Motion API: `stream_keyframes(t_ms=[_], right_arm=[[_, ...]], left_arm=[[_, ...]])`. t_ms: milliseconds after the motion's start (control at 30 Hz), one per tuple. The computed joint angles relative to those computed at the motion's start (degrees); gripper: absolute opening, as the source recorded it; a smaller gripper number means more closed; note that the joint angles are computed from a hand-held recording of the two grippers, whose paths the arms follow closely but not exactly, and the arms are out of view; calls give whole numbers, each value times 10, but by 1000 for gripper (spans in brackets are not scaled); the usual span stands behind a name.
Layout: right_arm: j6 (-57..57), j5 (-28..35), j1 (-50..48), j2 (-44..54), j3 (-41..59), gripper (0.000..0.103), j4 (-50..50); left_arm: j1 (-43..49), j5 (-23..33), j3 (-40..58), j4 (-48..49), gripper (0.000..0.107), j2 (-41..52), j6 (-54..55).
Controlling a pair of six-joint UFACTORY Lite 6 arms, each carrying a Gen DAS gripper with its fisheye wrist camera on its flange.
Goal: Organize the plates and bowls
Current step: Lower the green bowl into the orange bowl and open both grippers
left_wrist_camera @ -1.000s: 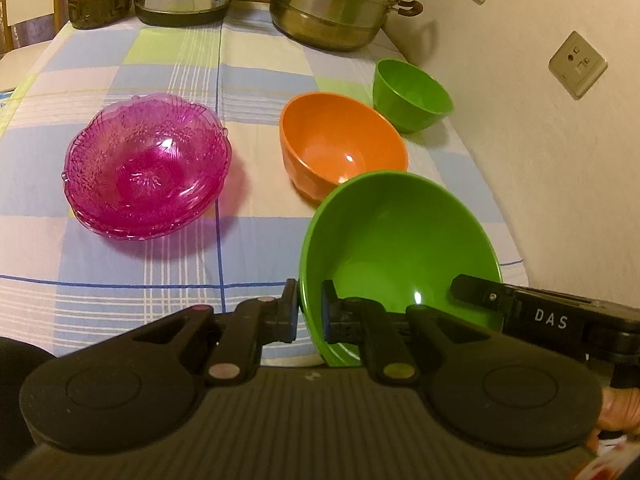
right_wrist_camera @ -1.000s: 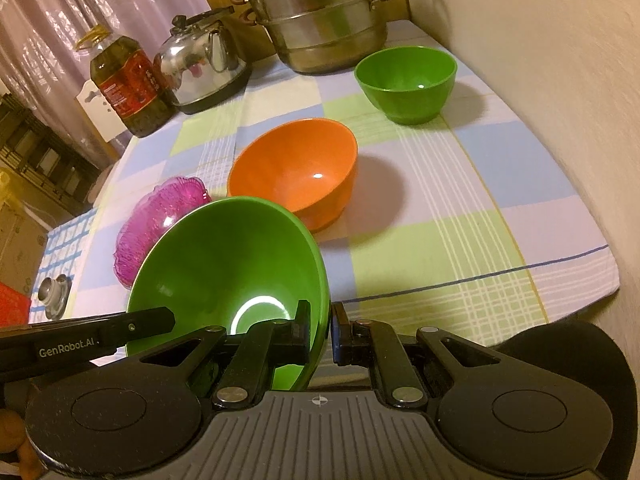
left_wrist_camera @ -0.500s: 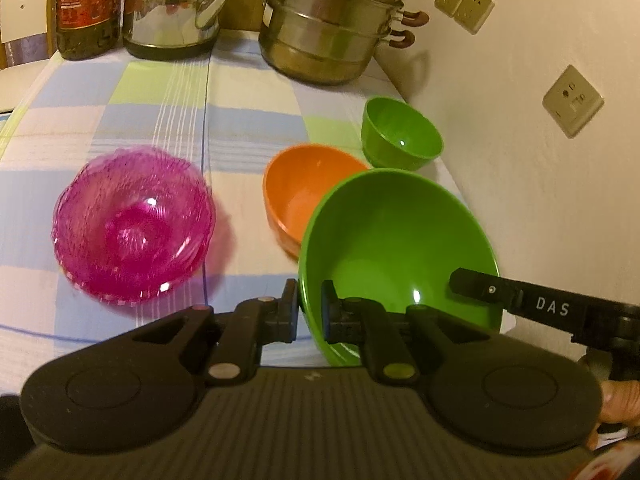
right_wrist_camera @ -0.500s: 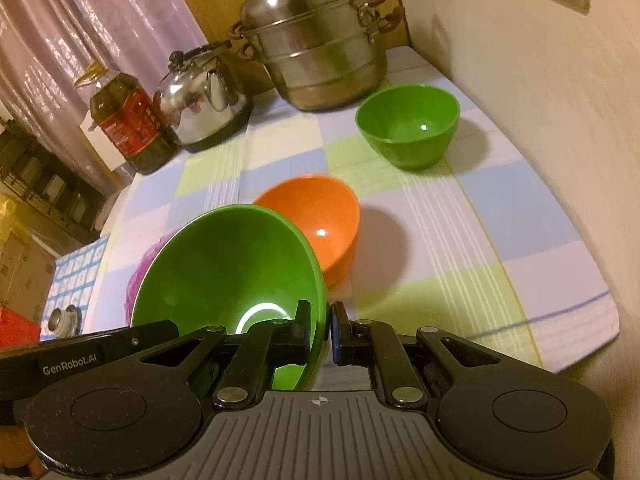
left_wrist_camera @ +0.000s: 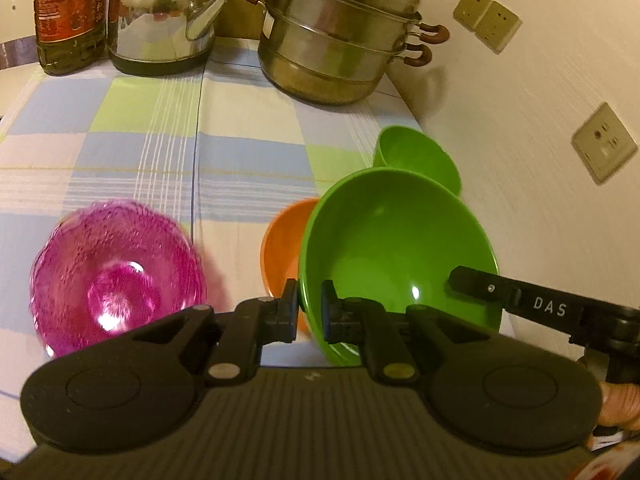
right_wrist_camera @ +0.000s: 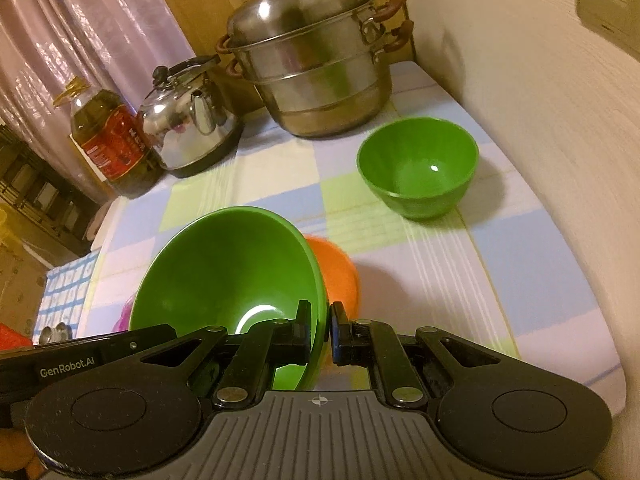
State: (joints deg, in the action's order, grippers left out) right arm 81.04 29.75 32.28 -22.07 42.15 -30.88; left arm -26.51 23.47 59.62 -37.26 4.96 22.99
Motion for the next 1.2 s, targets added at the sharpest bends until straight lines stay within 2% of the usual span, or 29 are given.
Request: stream_keyframes(t_ms=[200,433,800,1200], right_arm=[[-90,-65,-70,80,30,9,47],[-138,-112,-102,149,42,9,80],[-136,-139,-110,195,42,9,72],[-112,-145,-107,221,49,9,46]], left_arm=[[3,-2,82,11,9,94,-3],[6,-11,112,-1,9,154,16],[11,-19,122,-38,9,197,51],[9,-24,135,-26,9,212,40]])
